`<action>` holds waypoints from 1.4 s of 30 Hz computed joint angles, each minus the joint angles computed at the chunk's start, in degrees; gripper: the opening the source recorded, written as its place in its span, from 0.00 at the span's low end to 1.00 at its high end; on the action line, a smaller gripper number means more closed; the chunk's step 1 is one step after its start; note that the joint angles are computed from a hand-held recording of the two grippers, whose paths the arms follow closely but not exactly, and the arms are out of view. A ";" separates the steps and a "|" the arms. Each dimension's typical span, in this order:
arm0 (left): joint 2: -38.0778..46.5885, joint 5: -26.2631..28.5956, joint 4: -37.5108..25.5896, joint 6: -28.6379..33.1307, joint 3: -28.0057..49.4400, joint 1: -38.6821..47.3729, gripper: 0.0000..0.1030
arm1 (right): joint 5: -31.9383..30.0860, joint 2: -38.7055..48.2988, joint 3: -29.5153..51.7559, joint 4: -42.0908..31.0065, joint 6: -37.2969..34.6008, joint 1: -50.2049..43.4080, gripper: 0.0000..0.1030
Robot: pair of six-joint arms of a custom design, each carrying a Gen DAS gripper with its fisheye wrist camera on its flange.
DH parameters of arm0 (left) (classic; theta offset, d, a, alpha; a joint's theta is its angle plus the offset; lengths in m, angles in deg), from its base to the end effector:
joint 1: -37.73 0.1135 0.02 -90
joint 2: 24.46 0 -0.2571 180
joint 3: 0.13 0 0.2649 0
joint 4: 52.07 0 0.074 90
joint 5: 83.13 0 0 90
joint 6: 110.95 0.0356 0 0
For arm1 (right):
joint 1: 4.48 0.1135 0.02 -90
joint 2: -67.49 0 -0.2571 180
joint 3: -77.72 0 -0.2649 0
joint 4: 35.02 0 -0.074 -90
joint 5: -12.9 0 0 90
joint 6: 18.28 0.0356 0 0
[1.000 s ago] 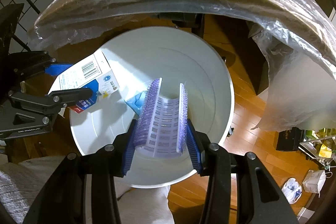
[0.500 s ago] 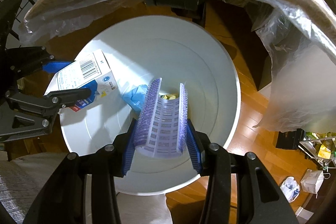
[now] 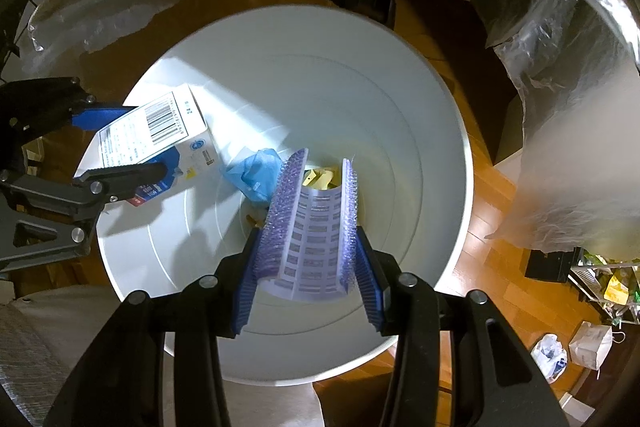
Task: Collect trash
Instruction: 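Open both grippers to drop the box and roller into the bin, then grasp the blue Tempo tissue pack with the left gripper while the right gripper grasps the yellow cup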
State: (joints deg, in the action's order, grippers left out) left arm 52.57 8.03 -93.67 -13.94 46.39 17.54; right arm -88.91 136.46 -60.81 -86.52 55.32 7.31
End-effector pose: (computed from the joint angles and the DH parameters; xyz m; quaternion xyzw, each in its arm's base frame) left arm 0.2102 -0.0781 0.1253 0.2338 0.9597 -0.0278 0.1533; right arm 0.1781 0.0446 0.1243 -0.2507 0.9579 0.0985 0.0994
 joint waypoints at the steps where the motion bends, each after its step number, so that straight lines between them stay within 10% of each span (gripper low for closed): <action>1: 0.06 -0.02 0.15 0.07 -0.17 0.06 0.45 | 0.06 0.10 -0.01 -0.03 -0.05 0.05 0.43; 9: 1.15 -1.03 1.52 0.70 -0.66 0.49 0.46 | 0.69 1.79 -0.21 1.35 0.17 0.60 0.44; 20: -5.41 -0.29 -1.97 1.68 -0.94 3.88 0.58 | 1.60 -4.23 -0.20 -0.38 1.25 0.28 0.86; 30: -19.67 3.72 -12.87 4.43 3.19 8.26 0.60 | -3.40 -13.88 5.58 -10.38 -0.37 -3.00 0.88; 34: -24.97 9.49 -16.86 7.06 9.43 12.40 0.80 | -7.62 -19.60 11.33 -13.75 -1.92 -3.31 0.92; 42: -13.05 9.53 -5.66 8.43 19.51 20.35 0.92 | -2.26 -11.30 18.49 -3.06 2.86 1.58 0.96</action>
